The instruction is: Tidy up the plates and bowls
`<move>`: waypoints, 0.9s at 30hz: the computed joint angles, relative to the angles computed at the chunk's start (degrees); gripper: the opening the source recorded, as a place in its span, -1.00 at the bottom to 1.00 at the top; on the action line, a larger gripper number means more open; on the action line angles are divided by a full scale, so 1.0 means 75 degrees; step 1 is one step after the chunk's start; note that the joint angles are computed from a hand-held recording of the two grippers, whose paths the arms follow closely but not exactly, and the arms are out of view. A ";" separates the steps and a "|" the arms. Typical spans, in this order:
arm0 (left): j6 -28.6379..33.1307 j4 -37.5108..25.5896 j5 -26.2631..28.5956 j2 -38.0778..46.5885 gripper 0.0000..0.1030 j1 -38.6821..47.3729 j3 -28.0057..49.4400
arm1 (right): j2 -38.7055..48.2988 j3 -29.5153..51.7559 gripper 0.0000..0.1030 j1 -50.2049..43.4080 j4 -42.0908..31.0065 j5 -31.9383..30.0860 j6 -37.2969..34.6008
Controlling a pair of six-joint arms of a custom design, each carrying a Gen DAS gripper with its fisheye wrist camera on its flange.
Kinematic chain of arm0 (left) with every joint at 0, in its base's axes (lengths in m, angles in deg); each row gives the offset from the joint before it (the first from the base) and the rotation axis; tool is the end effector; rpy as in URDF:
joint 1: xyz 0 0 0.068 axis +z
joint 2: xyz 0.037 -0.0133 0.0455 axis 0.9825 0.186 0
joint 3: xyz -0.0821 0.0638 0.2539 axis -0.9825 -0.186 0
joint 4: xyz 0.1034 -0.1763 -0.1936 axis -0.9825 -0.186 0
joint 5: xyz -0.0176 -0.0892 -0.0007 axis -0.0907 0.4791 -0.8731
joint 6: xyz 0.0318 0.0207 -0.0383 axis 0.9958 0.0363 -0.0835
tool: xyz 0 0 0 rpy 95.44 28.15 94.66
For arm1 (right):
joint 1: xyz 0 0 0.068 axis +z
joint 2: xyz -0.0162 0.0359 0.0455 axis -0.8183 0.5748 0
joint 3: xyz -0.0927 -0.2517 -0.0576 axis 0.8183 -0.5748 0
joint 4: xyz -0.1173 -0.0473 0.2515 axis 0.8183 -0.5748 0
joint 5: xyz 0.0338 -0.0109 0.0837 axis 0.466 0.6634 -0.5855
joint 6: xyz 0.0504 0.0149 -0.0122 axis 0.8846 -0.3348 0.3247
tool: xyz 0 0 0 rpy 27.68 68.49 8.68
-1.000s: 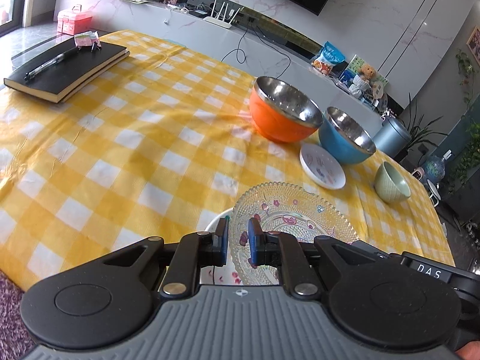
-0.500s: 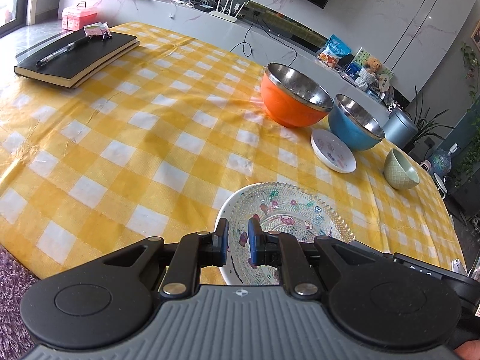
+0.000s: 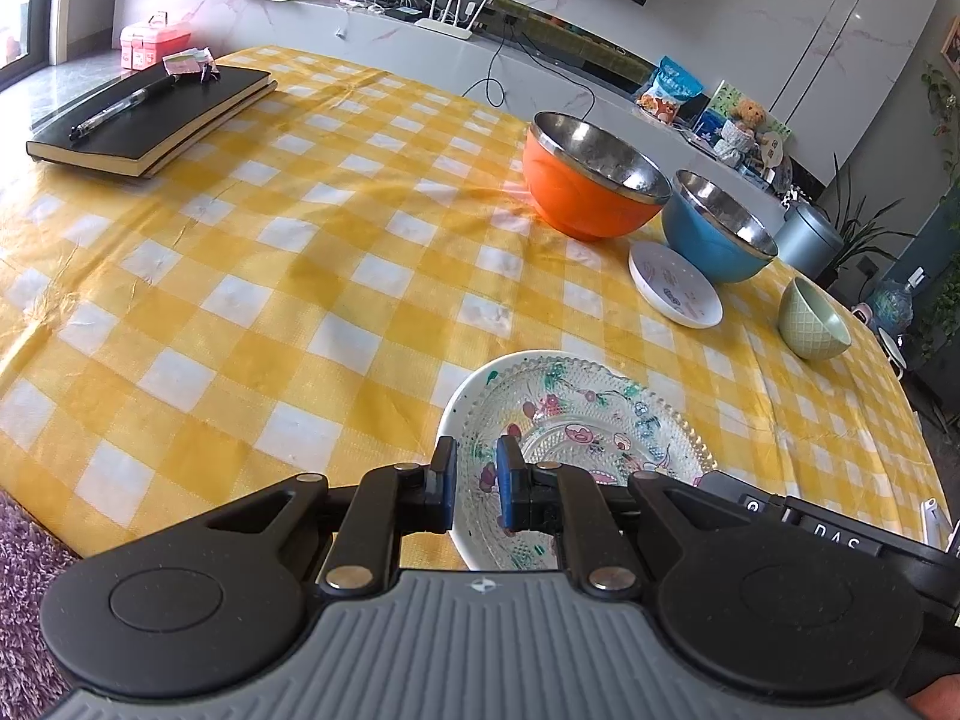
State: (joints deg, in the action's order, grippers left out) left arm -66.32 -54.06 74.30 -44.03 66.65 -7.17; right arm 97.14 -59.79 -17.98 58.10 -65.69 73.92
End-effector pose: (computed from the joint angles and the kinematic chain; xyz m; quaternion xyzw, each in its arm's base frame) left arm 0.1307 -0.0255 0.1232 -0.1857 0.9086 -0.1016 0.3600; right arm 0.2156 0.1614 0.1110 -0.0330 0.9222 0.2149 0.3199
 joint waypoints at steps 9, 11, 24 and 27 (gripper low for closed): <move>0.0030 -0.0023 -0.0360 0.0141 -0.73 -0.0276 0.0048 | 0.0055 0.0110 -0.83 0.0276 -0.0152 0.0432 -0.0288; 0.0042 -0.0026 -0.0472 0.0227 -0.75 -0.0361 0.0080 | 0.0056 0.0110 -0.83 0.0344 -0.0151 0.0547 -0.0377; 0.0129 -0.0070 -0.0472 0.0375 -0.71 -0.0283 0.0123 | 0.0058 0.0111 -0.81 0.0504 -0.0133 0.0762 -0.0617; 0.0142 -0.0035 -0.0506 0.0444 -0.71 -0.0336 0.0128 | 0.0022 0.0090 -0.83 0.0501 -0.0155 0.0742 -0.0613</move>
